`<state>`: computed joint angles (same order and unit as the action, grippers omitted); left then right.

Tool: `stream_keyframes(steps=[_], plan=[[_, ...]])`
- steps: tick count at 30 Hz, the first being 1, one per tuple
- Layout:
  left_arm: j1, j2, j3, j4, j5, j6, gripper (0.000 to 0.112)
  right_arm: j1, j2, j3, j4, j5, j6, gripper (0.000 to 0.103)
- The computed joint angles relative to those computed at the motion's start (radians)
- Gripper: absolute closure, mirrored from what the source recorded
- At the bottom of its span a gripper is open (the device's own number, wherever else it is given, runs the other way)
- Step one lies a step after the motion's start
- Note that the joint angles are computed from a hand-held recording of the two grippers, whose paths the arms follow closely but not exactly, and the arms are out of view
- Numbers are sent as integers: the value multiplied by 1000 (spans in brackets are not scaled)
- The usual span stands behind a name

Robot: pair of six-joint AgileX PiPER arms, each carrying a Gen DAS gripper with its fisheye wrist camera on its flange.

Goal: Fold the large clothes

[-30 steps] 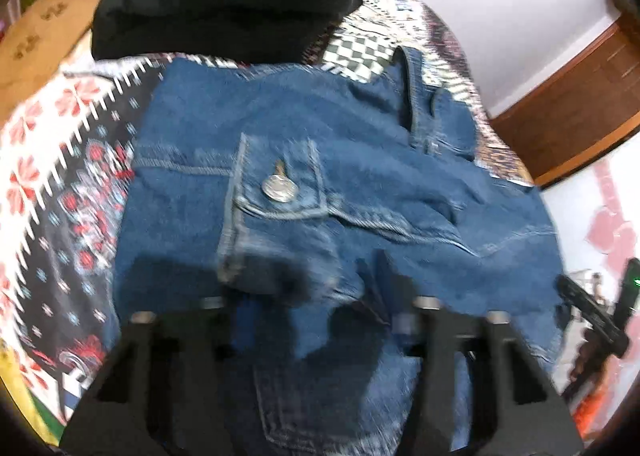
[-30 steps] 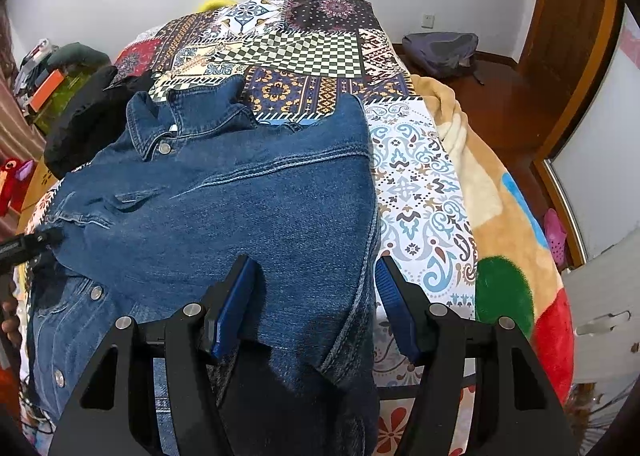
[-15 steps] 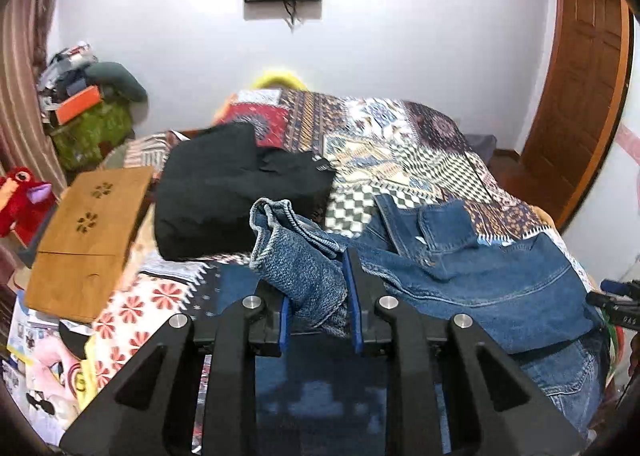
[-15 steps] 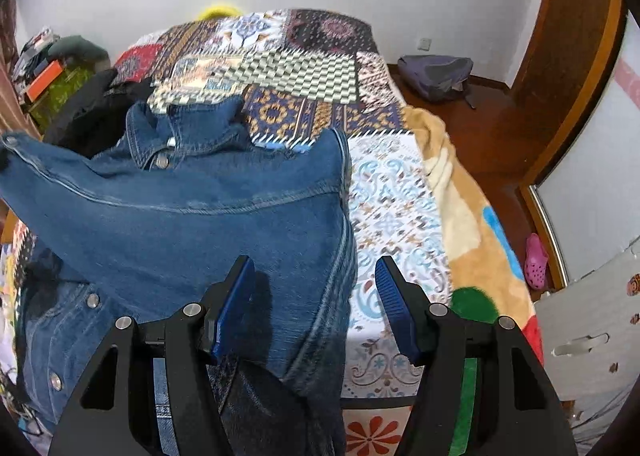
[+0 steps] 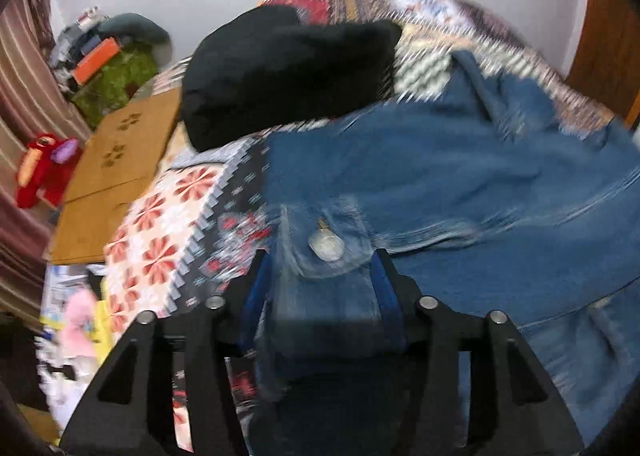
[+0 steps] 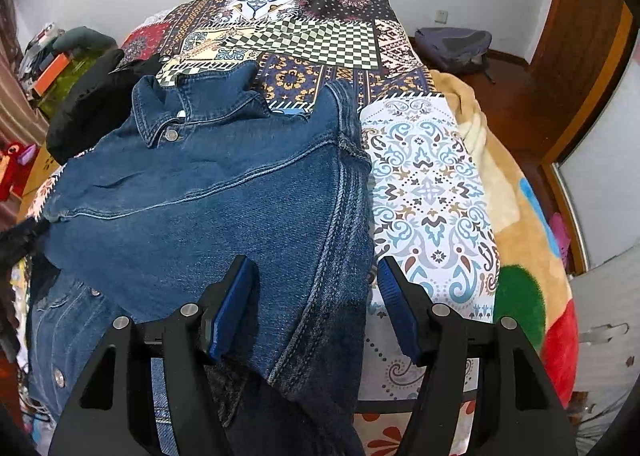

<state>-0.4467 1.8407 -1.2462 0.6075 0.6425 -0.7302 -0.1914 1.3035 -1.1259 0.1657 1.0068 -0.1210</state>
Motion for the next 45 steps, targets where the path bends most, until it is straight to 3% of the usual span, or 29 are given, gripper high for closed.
stream_keyframes(steps=[5,10,13,23,28,34,38,39,41,44,45], plan=[[64,-39,37,-137,-26,107,44,-15,15,-26,31,36,-20,42],[109,-82,11,-226,-14,207,41,-24,31,-76,47,53,-39,42],[150,-92,-21,-311,-30,288,34,-39,51,-120,67,58,-59,42],[351,159,-353,-850,112,679,31,-100,238,-290,165,105,-111,42],[429,292,-442,-1118,192,819,31,-158,356,-343,267,168,-125,42],[460,375,-496,-1321,224,948,32,-191,433,-363,367,189,-145,42],[450,436,-576,-1337,256,921,47,-168,448,-375,360,170,-141,52],[438,438,-587,-1300,248,890,53,-154,446,-372,343,161,-135,60],[400,432,-603,-1154,228,771,81,-153,448,-374,332,166,-140,74],[355,403,-586,-1009,203,680,104,-170,433,-367,356,184,-159,85],[342,377,-561,-987,187,662,106,-167,414,-368,348,184,-165,86]])
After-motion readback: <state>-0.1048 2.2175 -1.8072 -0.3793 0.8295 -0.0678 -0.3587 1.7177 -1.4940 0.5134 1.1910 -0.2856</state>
